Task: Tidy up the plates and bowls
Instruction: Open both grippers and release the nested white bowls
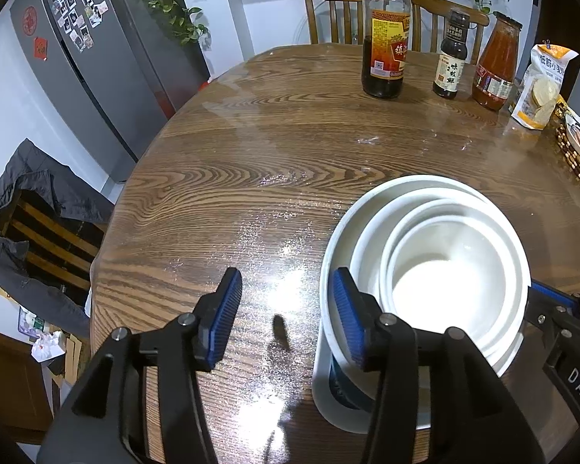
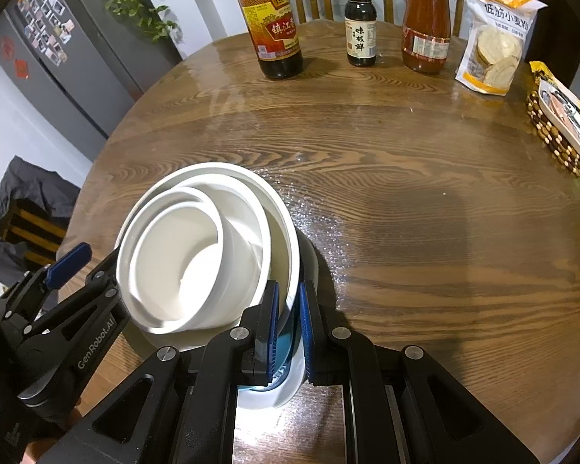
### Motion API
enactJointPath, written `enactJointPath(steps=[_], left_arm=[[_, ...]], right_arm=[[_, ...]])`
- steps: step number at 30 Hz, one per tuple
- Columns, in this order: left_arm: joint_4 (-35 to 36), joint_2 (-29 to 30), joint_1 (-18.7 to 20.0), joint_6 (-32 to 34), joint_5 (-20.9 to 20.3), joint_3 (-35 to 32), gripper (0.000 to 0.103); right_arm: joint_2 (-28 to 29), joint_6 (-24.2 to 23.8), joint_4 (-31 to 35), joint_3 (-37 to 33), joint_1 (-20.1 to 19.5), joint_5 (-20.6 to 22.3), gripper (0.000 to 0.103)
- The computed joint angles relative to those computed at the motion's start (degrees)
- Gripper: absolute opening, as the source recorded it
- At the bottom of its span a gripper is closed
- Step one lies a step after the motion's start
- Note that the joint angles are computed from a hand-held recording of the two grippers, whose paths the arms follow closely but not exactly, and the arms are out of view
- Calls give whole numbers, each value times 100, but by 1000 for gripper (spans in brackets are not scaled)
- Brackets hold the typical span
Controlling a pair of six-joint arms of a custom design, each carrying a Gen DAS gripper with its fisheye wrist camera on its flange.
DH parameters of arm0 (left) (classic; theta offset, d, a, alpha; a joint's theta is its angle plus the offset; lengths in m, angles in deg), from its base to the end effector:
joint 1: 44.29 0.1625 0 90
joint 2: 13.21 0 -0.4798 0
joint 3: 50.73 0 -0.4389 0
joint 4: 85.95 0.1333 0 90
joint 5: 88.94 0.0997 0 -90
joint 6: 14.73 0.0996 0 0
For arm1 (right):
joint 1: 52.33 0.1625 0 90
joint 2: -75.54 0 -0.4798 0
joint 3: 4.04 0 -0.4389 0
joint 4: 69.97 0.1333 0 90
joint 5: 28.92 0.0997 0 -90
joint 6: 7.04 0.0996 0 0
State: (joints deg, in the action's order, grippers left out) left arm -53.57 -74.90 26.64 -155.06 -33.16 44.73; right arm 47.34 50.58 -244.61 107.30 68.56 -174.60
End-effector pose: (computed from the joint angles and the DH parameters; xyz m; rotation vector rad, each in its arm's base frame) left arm 0.0043 -0.5670 0.2253 1.0669 2.2219 -0.3757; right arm 0.3397 -0.4684 -0.1001 -0.5511 -2.2502 0.8755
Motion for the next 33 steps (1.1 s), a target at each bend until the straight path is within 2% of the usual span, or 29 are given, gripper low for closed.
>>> enactJointPath(steps=[7, 20, 33], left_arm=[[-17, 2, -7, -29, -40, 4, 53], [-44, 10, -21, -46, -65, 20, 54], [-38, 11, -16, -51, -69, 9, 57]], right_arm=[[-23, 62, 109, -3, 7, -23, 13], [-66, 307, 411, -13, 19, -108, 22], [-78, 418, 724, -72, 39, -222, 23]])
